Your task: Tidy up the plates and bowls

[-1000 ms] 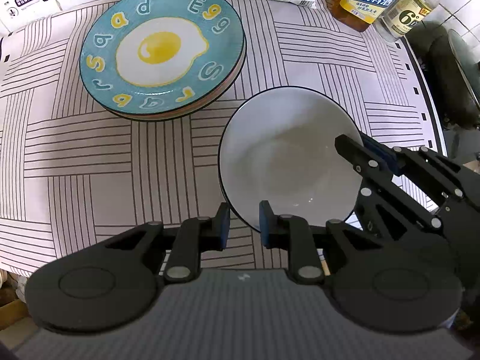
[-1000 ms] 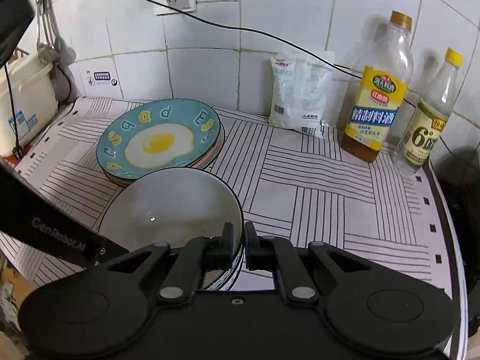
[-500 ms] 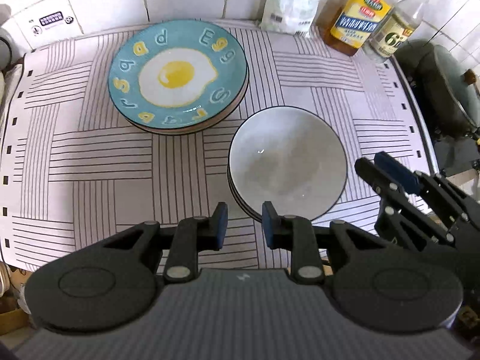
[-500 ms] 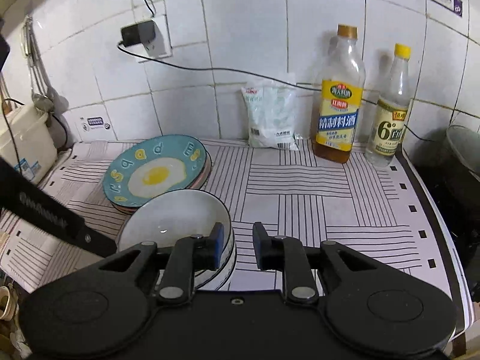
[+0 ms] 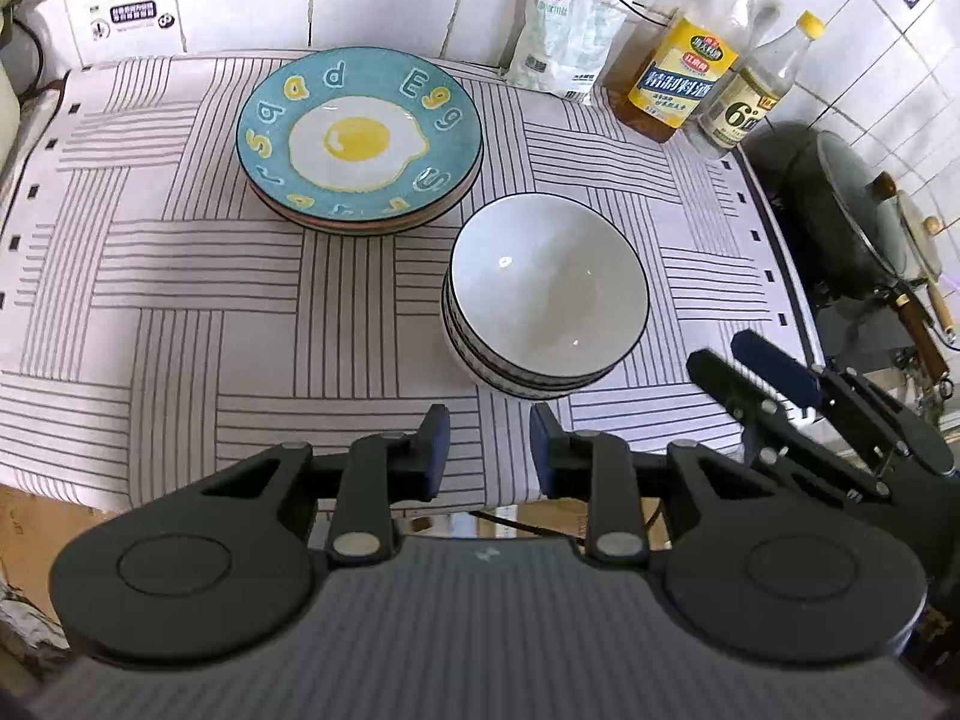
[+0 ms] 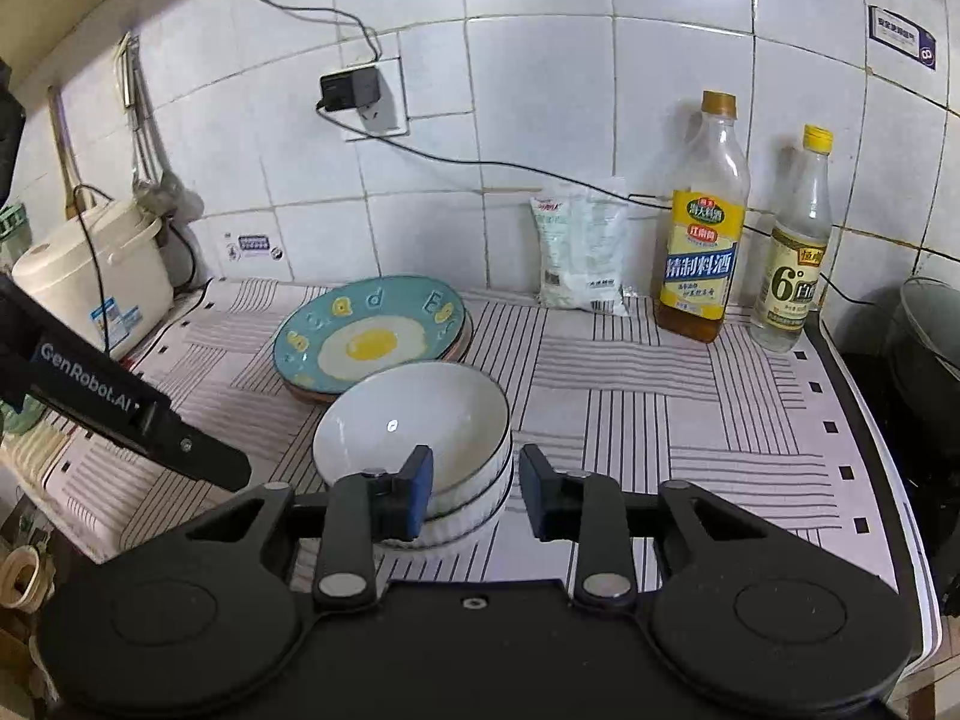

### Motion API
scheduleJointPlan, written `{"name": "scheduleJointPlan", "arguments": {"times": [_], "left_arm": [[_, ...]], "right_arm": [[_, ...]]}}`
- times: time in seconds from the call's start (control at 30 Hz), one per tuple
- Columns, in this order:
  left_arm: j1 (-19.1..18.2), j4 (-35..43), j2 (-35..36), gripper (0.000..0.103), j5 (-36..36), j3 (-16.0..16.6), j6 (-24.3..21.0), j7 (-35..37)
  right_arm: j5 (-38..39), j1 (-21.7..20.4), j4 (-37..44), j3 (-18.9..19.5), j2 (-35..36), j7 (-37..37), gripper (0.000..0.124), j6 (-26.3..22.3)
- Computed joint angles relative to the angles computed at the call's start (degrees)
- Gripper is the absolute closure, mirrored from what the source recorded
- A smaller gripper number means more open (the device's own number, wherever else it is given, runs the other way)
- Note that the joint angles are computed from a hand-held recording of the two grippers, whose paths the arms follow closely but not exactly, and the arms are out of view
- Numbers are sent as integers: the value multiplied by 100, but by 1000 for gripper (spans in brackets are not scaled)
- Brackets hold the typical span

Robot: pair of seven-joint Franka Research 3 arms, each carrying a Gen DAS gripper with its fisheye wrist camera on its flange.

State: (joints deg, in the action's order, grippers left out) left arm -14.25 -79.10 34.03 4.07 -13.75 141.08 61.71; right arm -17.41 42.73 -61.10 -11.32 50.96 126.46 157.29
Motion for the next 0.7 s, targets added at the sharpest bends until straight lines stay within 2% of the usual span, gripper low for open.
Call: {"name": "scheduleJointPlan", "arguments": {"times": [0.07, 0.13, 0.2, 0.37, 0.47, 0.5, 0.57, 0.6, 0.7], "left_arm": [[83, -266, -95, 74, -92, -69, 231, 79], [84, -444, -157, 74, -85, -52, 294, 67], [78, -607, -194, 74, -102, -16, 292, -101], [588, -743, -124, 70, -974, -458, 189, 344], [766, -918, -126, 62, -1298, -548, 518, 657], [822, -894, -87, 61, -1392, -581, 531, 764], [872, -840, -17, 55, -1470, -610, 613, 996], [895, -802, 25, 51, -1495, -635, 635, 1136], [889, -574, 192, 47, -1467, -610, 574, 1421]], "right_arm": [[50, -70, -129, 156, -74, -226, 81, 27], [231, -263, -169, 525, -100, -784, 76, -67], [383, -335, -332, 706, -152, -1195, 68, -23], [603, -184, -647, 619, -91, -1329, 53, 363], [651, 0, -652, 333, 160, -1166, 49, 705], [686, 29, -510, 284, 303, -1158, 49, 613], [725, -72, -58, 448, 625, -1525, 49, 249], [698, -33, 32, 394, 733, -1554, 49, 269], [705, -26, 595, 329, 1173, -1638, 48, 208]]}}
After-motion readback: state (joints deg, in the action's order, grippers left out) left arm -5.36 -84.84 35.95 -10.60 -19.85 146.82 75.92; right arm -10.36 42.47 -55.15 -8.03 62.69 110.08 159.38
